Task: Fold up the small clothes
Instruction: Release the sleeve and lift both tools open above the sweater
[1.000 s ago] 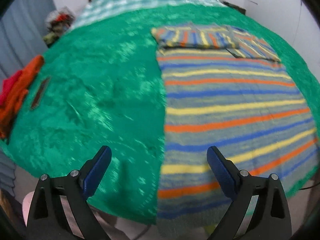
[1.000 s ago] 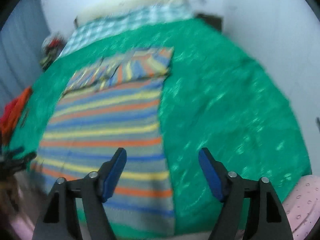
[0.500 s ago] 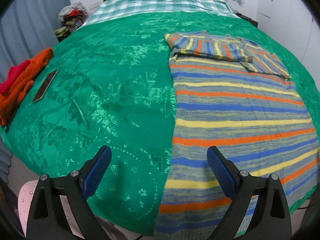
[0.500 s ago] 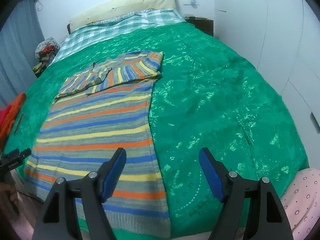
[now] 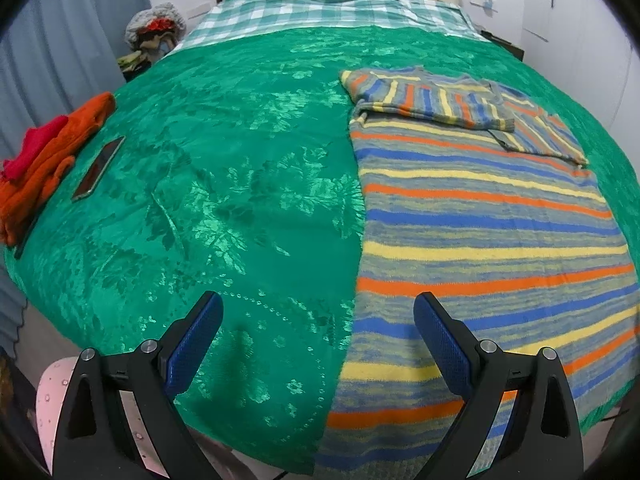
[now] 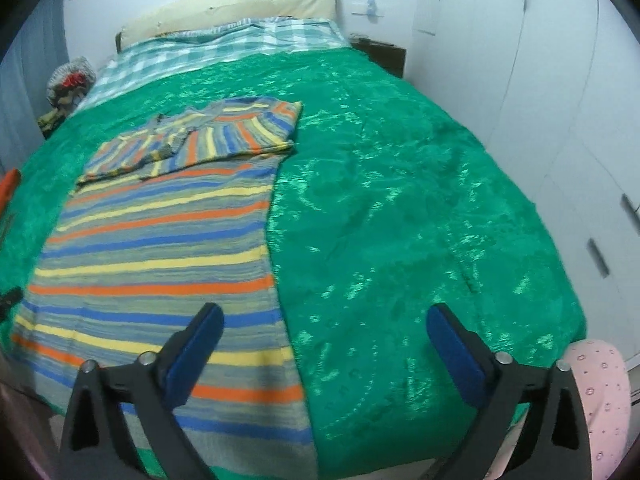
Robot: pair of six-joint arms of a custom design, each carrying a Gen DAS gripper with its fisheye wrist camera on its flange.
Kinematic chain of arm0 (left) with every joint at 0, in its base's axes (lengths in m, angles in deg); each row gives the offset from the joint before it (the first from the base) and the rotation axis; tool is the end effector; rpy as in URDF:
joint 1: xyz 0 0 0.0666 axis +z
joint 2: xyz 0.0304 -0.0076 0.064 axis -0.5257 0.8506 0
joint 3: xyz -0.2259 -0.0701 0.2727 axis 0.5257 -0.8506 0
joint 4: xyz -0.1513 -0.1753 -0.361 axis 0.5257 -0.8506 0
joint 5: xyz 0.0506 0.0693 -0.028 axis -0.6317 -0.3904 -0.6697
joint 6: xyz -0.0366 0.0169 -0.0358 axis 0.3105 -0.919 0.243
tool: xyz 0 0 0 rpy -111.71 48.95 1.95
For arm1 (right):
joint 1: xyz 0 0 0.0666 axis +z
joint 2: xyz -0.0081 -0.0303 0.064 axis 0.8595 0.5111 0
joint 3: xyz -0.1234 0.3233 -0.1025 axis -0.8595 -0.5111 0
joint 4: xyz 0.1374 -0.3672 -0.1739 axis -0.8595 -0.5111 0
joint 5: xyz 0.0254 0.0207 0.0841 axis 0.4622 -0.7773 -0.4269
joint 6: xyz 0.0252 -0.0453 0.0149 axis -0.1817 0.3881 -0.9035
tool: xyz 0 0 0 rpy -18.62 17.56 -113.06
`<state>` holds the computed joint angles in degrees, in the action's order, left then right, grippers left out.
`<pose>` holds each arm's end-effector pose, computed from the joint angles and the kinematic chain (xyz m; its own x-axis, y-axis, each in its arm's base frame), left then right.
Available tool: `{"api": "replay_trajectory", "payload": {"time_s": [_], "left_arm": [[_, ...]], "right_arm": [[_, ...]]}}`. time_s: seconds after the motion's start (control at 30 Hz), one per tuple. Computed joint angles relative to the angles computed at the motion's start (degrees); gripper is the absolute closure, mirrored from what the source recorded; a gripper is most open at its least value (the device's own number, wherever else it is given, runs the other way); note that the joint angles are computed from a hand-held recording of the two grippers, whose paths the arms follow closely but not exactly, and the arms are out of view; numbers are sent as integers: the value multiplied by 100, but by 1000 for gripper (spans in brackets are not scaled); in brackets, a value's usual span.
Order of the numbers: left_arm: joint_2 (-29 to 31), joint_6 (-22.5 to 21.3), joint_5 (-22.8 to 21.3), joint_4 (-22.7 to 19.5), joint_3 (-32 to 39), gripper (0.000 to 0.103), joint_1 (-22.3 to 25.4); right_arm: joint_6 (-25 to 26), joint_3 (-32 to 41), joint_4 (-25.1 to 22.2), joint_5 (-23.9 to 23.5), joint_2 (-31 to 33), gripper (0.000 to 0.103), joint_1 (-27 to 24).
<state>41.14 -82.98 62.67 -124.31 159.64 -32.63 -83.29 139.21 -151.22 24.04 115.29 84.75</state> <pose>0.5158 -0.0037 0.3765 -0.8031 -0.0275 -0.5952 -0.1016 0.9906 0.0913 0.5005 0.2205 0.3860 -0.7811 0.1668 -0.6017 0.2677 0.9601 -0.0813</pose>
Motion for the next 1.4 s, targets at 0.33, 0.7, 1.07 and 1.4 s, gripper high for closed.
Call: {"api": "replay_trajectory", "payload": {"time_s": [0.33, 0.7, 1.07, 1.4], "left_arm": [[51, 103, -7, 23, 43, 6, 51], [61, 97, -8, 37, 41, 6, 62], [60, 112, 33, 9, 51, 6, 92], [78, 166, 88, -47, 57, 6, 113]], "right_arm": [[568, 233, -371, 1136, 213, 1, 253], [543, 230, -353, 1257, 179, 1, 242], [512, 265, -419, 1350, 200, 1, 246], [495, 280, -458, 1319, 209, 1, 242]]}}
